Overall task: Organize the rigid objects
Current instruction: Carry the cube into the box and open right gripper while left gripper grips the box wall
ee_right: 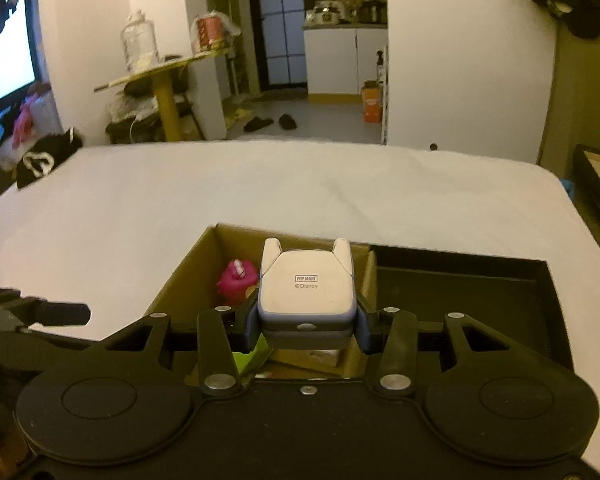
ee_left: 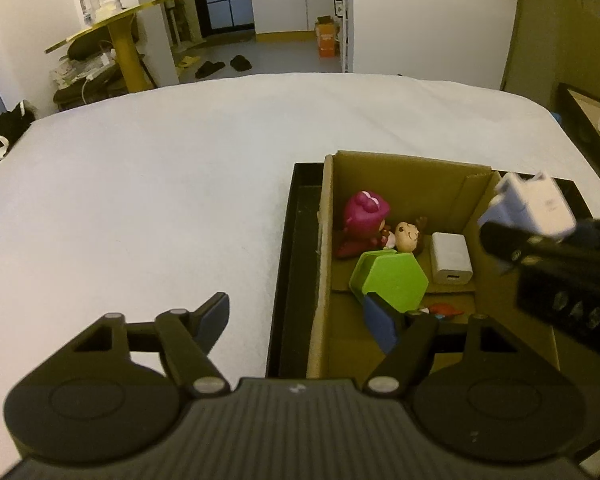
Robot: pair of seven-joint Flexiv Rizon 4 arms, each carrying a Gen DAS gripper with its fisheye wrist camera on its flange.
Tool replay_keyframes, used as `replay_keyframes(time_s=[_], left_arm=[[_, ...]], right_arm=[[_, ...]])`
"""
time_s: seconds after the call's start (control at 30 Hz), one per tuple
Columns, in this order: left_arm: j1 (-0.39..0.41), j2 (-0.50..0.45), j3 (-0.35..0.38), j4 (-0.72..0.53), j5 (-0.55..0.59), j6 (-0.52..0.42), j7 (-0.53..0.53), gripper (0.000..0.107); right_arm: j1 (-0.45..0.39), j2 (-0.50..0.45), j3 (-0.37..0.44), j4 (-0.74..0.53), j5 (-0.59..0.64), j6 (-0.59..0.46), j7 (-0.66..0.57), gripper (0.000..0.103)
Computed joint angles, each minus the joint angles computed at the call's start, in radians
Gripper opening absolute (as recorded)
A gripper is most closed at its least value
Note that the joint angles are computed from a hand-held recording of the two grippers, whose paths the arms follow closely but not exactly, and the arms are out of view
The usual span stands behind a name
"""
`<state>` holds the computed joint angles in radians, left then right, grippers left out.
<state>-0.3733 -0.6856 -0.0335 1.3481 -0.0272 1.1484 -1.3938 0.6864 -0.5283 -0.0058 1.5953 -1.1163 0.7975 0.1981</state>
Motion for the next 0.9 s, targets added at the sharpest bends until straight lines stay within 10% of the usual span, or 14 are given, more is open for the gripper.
replay_keyframes(time_s=[0.43, 0.9], left_arm=[[0.033, -0.008, -0.051, 0.001, -0.057, -0.045, 0.075, 0.015], [0.033, 0.022, -0.061, 0.008, -0.072, -0.058, 0.096, 0.014]], right_arm=[[0.042, -0.035, -0.008, -0.049, 0.049, -0.119, -0.097, 0.043], [0.047, 0.035, 0.022, 0.01, -0.012, -0.178, 0.069, 0.048]])
